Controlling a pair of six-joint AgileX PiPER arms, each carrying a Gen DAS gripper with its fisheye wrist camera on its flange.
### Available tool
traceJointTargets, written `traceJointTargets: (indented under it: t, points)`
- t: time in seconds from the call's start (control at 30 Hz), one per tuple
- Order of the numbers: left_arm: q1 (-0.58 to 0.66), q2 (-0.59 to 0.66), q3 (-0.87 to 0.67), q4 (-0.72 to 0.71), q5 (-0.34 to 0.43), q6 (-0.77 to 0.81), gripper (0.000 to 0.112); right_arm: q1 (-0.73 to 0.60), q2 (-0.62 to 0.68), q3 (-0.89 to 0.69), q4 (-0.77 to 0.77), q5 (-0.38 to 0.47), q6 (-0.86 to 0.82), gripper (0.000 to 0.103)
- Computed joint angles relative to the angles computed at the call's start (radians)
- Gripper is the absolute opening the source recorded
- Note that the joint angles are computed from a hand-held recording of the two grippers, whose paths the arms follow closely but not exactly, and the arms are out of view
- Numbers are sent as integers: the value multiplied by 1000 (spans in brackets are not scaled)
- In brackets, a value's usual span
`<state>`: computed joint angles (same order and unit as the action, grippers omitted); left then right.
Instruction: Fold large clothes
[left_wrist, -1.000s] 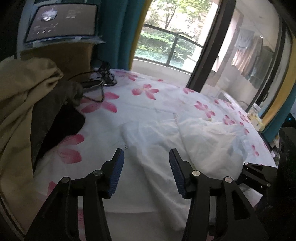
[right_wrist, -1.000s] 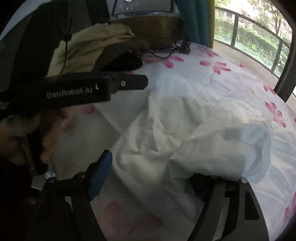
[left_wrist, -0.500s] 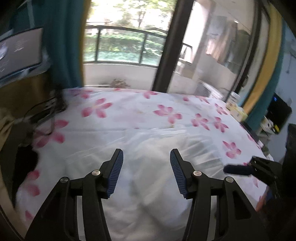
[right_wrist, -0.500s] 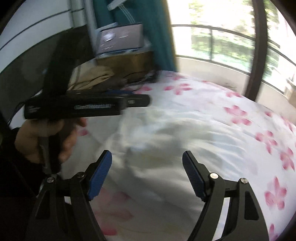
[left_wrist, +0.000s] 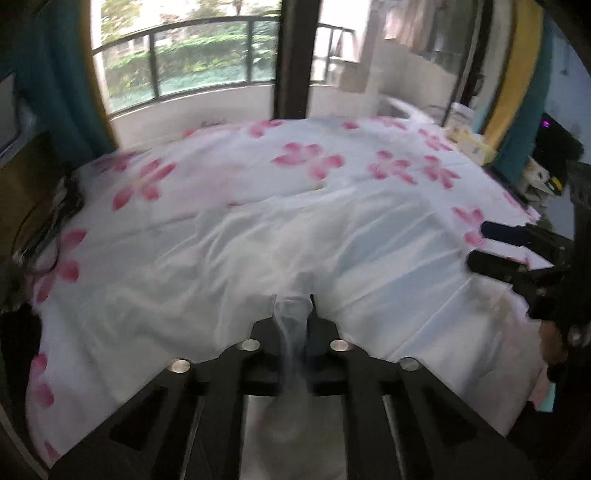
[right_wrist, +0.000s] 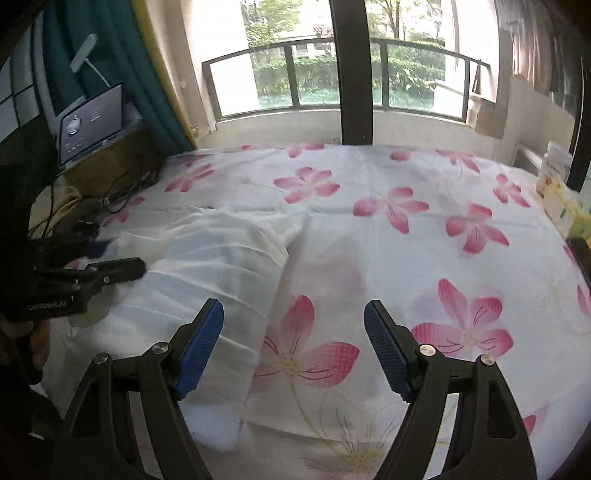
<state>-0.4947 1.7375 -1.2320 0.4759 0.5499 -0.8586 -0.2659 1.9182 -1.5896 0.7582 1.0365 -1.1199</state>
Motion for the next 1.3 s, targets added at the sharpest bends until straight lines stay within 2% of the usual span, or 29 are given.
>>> traceJointTargets:
  t: [0.1, 0.3, 0.37, 0.47, 0.5, 0.53, 0.6, 0.63, 0.73, 0.8, 0.93, 1.03, 1.1, 1.2, 1.23, 1.27, 1.3]
  points:
    - [3, -83, 119, 120, -26, -178, 6, -3, 11, -5, -2, 11, -6, 79]
    - [9, -225, 320, 316, 2, -536, 6, 18, 12, 0, -4, -6, -4, 79]
    - [35, -231, 361, 290, -14, -557, 6, 35, 10, 2, -16, -18, 3, 79]
    - [85, -229, 408, 190, -47, -506, 8, 61, 2, 14, -35, -45, 7, 79]
    - [88, -243, 424, 208, -59, -524, 14, 69, -2, 20, -42, -54, 9, 79]
    - [87, -248, 419, 201, -38, -513, 19, 76, -5, 24, -47, -59, 10, 79]
    - [78, -265, 406, 242, -3, -521, 39, 87, -9, 32, -51, -66, 10, 79]
    - [78, -277, 400, 265, -6, -524, 42, 92, -13, 38, -53, -69, 10, 79]
    - [75, -275, 335, 288, 6, -444, 50, 106, -23, 47, -59, -74, 13, 79]
    - [81, -219, 252, 254, 2, -310, 54, 112, -32, 55, -58, -80, 10, 79]
    - [91, -94, 89, 83, 13, -19, 54, 117, -38, 53, -63, -87, 15, 79]
    - [105, -5, -19, -114, 35, 229, 54, 111, -35, 42, -66, -94, 28, 79]
    - [105, 61, -86, -118, 88, 283, 54, 109, -26, 28, -71, -99, 45, 79]
    - [105, 119, -122, -24, 156, 235, 53, 103, -6, -1, -82, -102, 73, 79]
    - [114, 119, -113, -10, 149, 229, 50, 101, 1, -12, -85, -102, 80, 79]
    - [131, 111, -95, -7, 129, 230, 27, 100, 8, -22, -86, -100, 86, 79]
    - [149, 96, -74, -20, 108, 235, 11, 100, 13, -31, -87, -99, 89, 79]
